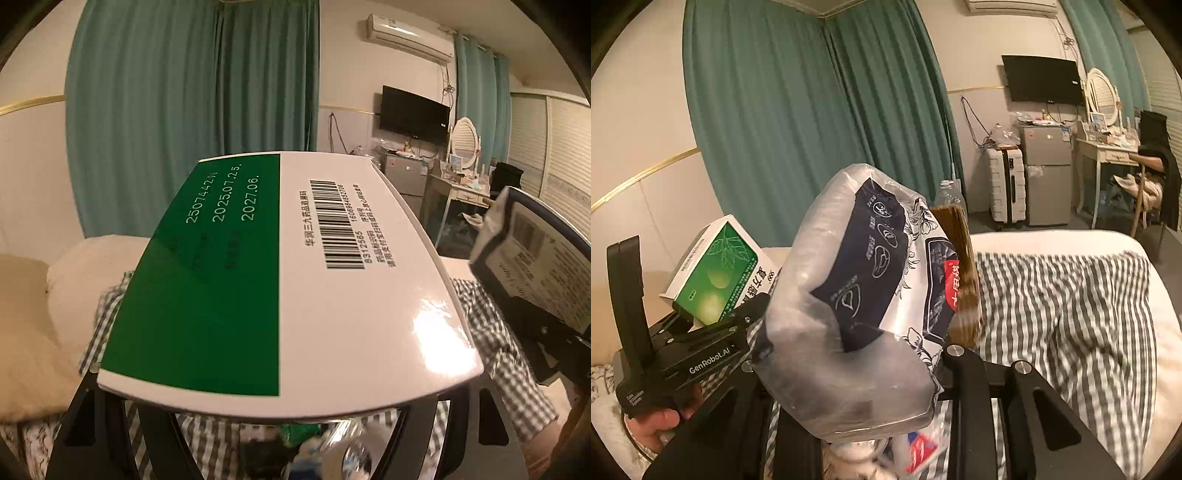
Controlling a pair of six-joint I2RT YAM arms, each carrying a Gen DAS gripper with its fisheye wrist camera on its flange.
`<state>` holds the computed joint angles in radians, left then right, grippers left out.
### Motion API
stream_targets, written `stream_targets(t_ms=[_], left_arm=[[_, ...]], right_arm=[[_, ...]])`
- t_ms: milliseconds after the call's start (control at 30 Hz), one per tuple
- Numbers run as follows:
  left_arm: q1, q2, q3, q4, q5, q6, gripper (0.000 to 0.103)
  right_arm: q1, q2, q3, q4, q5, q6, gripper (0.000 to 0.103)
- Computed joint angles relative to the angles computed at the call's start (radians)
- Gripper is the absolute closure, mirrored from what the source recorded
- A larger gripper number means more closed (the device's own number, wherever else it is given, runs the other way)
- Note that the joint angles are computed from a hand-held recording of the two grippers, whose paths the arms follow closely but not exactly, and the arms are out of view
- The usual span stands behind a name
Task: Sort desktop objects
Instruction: 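Carry the green-and-white box with the left tool while the right tool carries the plastic bag toward the cardboard box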
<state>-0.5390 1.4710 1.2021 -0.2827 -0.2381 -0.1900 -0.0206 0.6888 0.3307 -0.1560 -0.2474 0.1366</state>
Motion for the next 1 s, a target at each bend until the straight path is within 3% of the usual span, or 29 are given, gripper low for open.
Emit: stream_targets(t_ms=[267, 467, 700, 733, 767, 833, 867, 1000], left_arm=[[0.051, 0.258, 0.255, -0.021, 0.056, 0.047, 0.025], [0.09, 0.46, 0.437, -0.061, 0.096, 0.058, 0.025], [0.104, 0.59, 0.538, -0.069, 0.117, 0.057, 0.023], [0.106, 0.6, 0.55, -0.08, 0.12, 0.053, 0.022], [0.108, 0.601, 0.548, -0.084, 0.128, 0.049, 0.02], [0.106, 0.597, 0.543, -0.091, 0.12, 0.039, 0.008], [0.108, 0.56, 0.484, -0.07, 0.113, 0.039, 0.002], [0.092, 0.472, 0.387, -0.046, 0.063, 0.062, 0.0]], right_arm=[[-0.011, 0.495, 0.162, 0.295, -0.038, 0.0, 0.077], [-0.01, 0.854, 0.364, 0.373, -0.041, -0.022, 0.077], [-0.024, 0.988, 0.438, 0.41, -0.03, -0.048, 0.077], [-0.024, 0.983, 0.435, 0.411, -0.021, -0.05, 0.071], [-0.029, 0.974, 0.426, 0.419, -0.021, -0.047, 0.05], [-0.044, 0.961, 0.409, 0.445, -0.032, -0.035, 0.023], [-0.053, 0.938, 0.391, 0.458, -0.041, -0.029, 0.022], [-0.074, 0.863, 0.36, 0.434, -0.045, -0.028, 0.022]])
